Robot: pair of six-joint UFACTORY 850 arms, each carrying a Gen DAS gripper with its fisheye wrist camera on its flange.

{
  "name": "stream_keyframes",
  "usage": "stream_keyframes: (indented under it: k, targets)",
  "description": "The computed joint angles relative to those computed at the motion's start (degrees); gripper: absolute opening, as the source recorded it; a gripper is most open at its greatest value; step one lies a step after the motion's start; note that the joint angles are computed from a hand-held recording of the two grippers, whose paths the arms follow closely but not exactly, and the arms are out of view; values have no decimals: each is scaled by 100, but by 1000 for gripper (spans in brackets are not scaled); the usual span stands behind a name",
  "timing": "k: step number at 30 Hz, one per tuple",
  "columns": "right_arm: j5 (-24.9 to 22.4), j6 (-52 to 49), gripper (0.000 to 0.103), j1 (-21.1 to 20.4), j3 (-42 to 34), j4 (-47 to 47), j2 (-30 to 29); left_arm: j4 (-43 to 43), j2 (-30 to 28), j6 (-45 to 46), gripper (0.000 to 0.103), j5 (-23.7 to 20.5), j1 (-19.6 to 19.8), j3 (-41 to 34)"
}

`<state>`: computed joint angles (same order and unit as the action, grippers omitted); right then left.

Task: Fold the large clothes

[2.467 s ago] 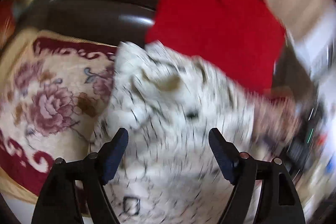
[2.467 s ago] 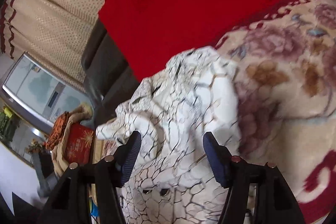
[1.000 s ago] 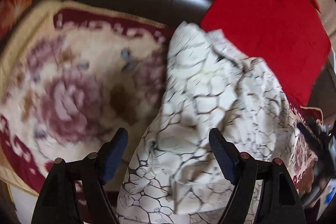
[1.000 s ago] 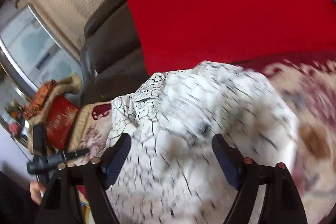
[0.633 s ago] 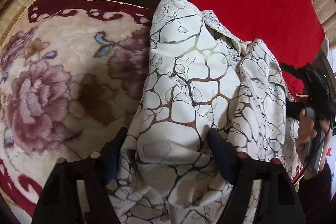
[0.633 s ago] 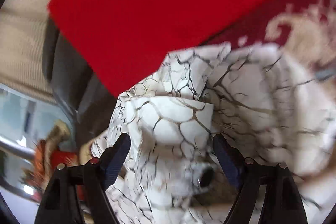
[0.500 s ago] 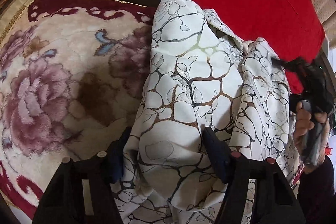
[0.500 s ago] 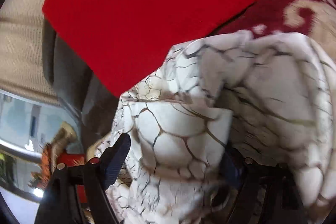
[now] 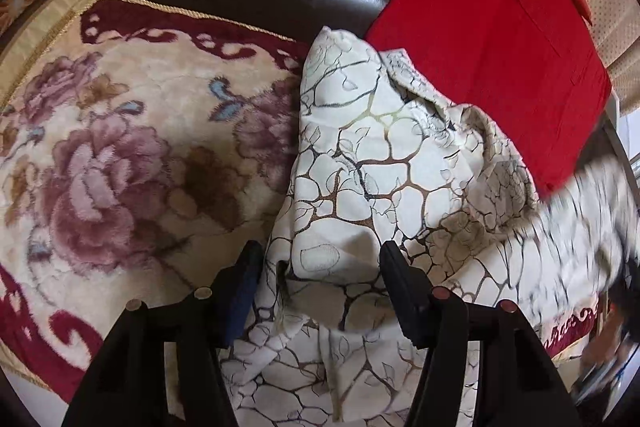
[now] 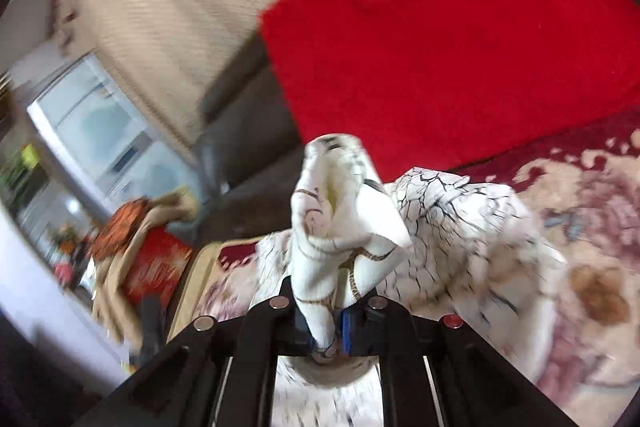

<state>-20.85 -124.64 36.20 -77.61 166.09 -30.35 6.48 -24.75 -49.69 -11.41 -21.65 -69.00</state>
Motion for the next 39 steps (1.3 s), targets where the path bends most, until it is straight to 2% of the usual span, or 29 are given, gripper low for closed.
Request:
stream_keyframes:
  k: [2, 4, 5, 6, 8, 9, 12, 14, 16, 17, 19, 21, 23, 25, 28, 29, 31, 32, 34, 36, 39]
  targets:
    - [-34, -408, 14, 92, 634, -86, 424, 328, 61, -320, 62, -39, -44, -3]
    - [244, -247, 22, 212, 1047, -529, 684, 647, 71, -603, 62, -108, -106, -46]
    - [493, 121, 36, 286, 1249, -1007, 823, 785, 71, -709, 62, -140, -146, -90]
    - [660, 541, 55, 326, 1406, -1471, 933, 818, 65, -714, 62, -141, -184, -133]
    - [853, 1357, 76, 416, 1857, -2279, 1251, 886, 4, -716, 62, -180, -234, -243]
    - [868, 1499, 76, 430, 2003, -2403, 1342, 900, -43, -700, 62, -248, -275, -325]
    - [896, 1399, 76, 411, 2377, -1995, 1630, 581, -249, -329, 62, -443, -365, -622]
    - [906, 607, 76, 346, 2424, -908, 1742, 339, -392, -45, 62, -551, -414, -819]
    - [582, 116, 76, 218, 2568, -57, 1870, 0, -527, 342, 62, -587, -447, -993]
    - [408, 209, 76, 113, 2572, 97, 1883, -217, -625, 584, 62, -640, -472, -1111]
    - [91, 939, 76, -75, 2317, -222, 1647, -331, -816, 727, 62, -881, -532, -1348]
    - [-376, 2137, 76, -254, 2093, -887, 1350, -178, -1000, 636, 62, -1192, -609, -1555]
    - [-728, 3336, 76, -326, 1744, -1825, 949, 88, -1001, 482, 62, -1256, -675, -1519]
    - [-729, 4250, 76, -278, 1515, -2483, 798, 315, -939, 395, 62, -1291, -730, -1413]
    - [-522, 5140, 74, -263, 1297, -3399, 709, 627, -871, 319, 62, -1378, -821, -1294]
    - [-548, 5734, 68, -309, 1156, -3999, 625, 733, -846, 261, 62, -1365, -846, -1251]
    - [-441, 6862, 43, -288, 707, -5198, 305, 821, -784, 231, 62, -1295, -850, -1149]
    - [-198, 7384, 24, -232, 495, -5798, 153, 785, -758, 243, 62, -1245, -835, -1107]
    - [146, 8319, 8, -162, 11, -6908, -128, 655, -654, 228, 61, -1099, -780, -997]
    - [207, 8335, 6, -148, -390, -7210, -248, 959, -473, -204, 60, -953, -726, -844]
    - [556, 6793, 5, -37, -1045, -6225, -183, 2279, -15, -1684, 59, -635, -633, -490]
